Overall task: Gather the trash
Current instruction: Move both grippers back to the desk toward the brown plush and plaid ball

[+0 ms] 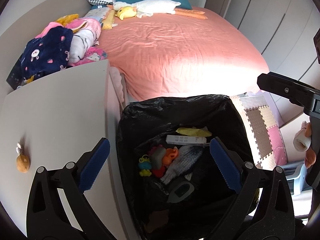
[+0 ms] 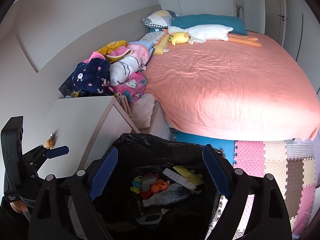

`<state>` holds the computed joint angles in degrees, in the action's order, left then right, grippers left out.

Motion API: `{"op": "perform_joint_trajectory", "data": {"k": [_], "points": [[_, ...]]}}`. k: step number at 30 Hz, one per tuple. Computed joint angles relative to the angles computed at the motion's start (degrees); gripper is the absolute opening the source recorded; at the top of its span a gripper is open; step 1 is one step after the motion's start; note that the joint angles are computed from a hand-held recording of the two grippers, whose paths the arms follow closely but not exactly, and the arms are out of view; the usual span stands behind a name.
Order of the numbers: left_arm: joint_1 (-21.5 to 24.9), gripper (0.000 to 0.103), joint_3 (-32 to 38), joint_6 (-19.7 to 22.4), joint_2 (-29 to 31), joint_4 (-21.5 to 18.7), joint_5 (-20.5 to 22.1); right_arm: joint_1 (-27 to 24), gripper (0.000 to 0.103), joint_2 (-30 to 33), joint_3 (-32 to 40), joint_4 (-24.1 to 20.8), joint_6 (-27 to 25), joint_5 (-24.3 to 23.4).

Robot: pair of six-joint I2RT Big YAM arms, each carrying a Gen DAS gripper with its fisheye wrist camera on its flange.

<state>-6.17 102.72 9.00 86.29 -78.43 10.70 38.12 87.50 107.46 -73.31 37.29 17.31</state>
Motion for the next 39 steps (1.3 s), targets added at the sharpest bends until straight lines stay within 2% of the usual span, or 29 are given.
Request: {"op": "perform_joint_trajectory", "data": {"k": [15, 20, 28, 34, 39], "points": [[6.75, 0.097, -3.93, -3.89, -2.49, 2.47, -3.69, 2.78, 0.087, 9.66, 9.75, -0.93, -5.25, -4.08], [9.08, 0.097, -5.86, -4.31, -3.83, 4.46, -5.60, 4.05, 0.087, 13.44, 14.26, -1.60, -7.04, -4.96], [13.85, 0.097, -7.28, -5.14, -4.93, 4.94, -5.95, 5.94, 0.087, 20.89, 24.34, -3.88, -9.95, -7.29], [17.40, 0.097, -8.57, -7.25, -5.79, 7.40, -7.34, 6.96, 0.087, 26.03, 31.95, -5.91, -11.40, -8.24], [19.99, 0.097, -8.24, -7.84, -4.92, 8.06, -7.09, 7.49, 0.087, 32.14, 41.91, -10.14, -12.46, -8.94]]}}
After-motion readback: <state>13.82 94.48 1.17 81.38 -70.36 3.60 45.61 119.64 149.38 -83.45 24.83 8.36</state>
